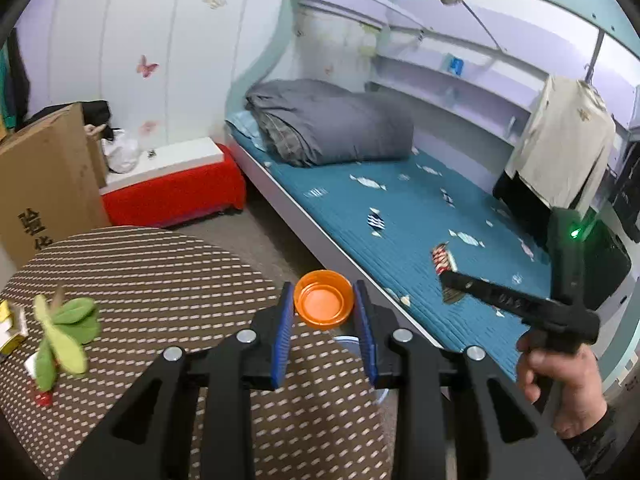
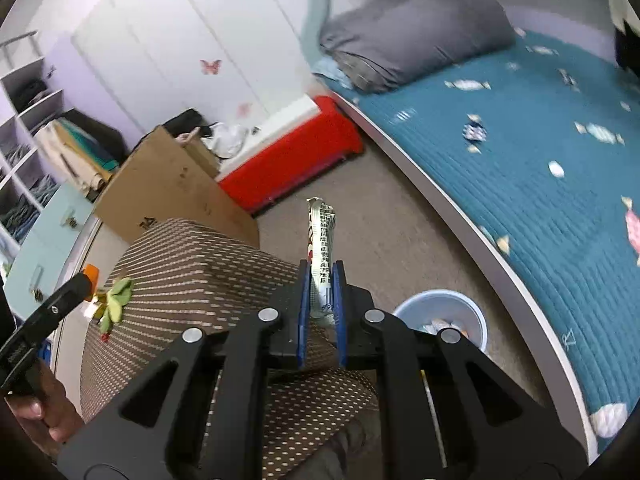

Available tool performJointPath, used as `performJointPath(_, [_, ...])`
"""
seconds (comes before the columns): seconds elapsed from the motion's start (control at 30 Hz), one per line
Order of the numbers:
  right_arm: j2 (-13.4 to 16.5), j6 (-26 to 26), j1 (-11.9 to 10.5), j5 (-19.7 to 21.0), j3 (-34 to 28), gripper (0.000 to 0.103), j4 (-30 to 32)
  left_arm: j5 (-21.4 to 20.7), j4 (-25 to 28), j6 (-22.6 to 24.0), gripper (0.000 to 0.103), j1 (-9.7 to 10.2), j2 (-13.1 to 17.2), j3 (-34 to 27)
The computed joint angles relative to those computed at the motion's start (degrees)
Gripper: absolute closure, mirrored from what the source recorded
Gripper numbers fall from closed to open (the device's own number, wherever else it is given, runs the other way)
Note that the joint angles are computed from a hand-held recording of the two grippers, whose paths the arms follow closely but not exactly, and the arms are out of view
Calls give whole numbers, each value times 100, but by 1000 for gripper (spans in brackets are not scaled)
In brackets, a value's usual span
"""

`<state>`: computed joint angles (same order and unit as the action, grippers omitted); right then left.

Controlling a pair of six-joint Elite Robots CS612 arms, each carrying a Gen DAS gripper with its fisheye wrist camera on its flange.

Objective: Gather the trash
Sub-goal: 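Carry the orange lid and white strip in both grippers toward the bin, then open both grippers over the bin to drop the lid and strip, then move both tools back toward the white-yellow box and plush toy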

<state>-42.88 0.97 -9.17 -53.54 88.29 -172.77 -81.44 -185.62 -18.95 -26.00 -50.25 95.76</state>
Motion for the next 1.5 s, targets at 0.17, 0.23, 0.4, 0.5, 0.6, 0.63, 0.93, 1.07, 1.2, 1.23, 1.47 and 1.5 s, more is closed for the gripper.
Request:
performJointPath(0.17, [239, 14, -66, -46, -251, 92, 362, -167, 472, 6, 75, -67, 305, -498])
performJointPath(0.23, [379, -14, -80, -70, -419, 92, 618, -257, 709, -28, 75, -78, 454, -735])
performJointPath(0.4, [808, -9, -79, -138, -892, 91, 1350, -350, 1223, -35, 75, -119, 737, -1180])
performJointPath(0.5, [1076, 123, -105, -181, -1183, 65, 1759, -362, 1695, 17, 75, -151, 929, -1518])
performJointPath(0.6, [1167, 530, -195, -117, -1184, 42, 1582, -465, 2113, 66, 75, -164, 1121, -1842])
performJointPath(0.63, [1154, 610, -227, -86, -1140, 41, 1481, -496, 2226, 88, 75, -168, 1174, -1931])
performJointPath(0.93, [857, 974, -461, -86, -704, 24, 536, -848, 3241, 313, 74, -183, 1694, -2786])
performJointPath(1.07, [733, 1071, -496, -85, -567, 13, 242, -796, 3579, 242, 18, -184, 1796, -2997])
performJointPath(1.2, [644, 1134, -454, -230, -496, 6, 74, -614, 3335, 112, 14, -181, 1699, -2846])
performJointPath(1.23, [619, 1146, -438, -287, -461, 6, 36, -604, 3308, 120, 13, -177, 1664, -2808])
performJointPath(1.47, [329, 1173, -337, -619, -152, 6, -245, -234, 2548, 141, 10, -220, 1231, -2180])
performJointPath(1.5, [261, 1167, -323, -635, -81, 6, -309, -188, 2461, 157, 10, -227, 1167, -2096])
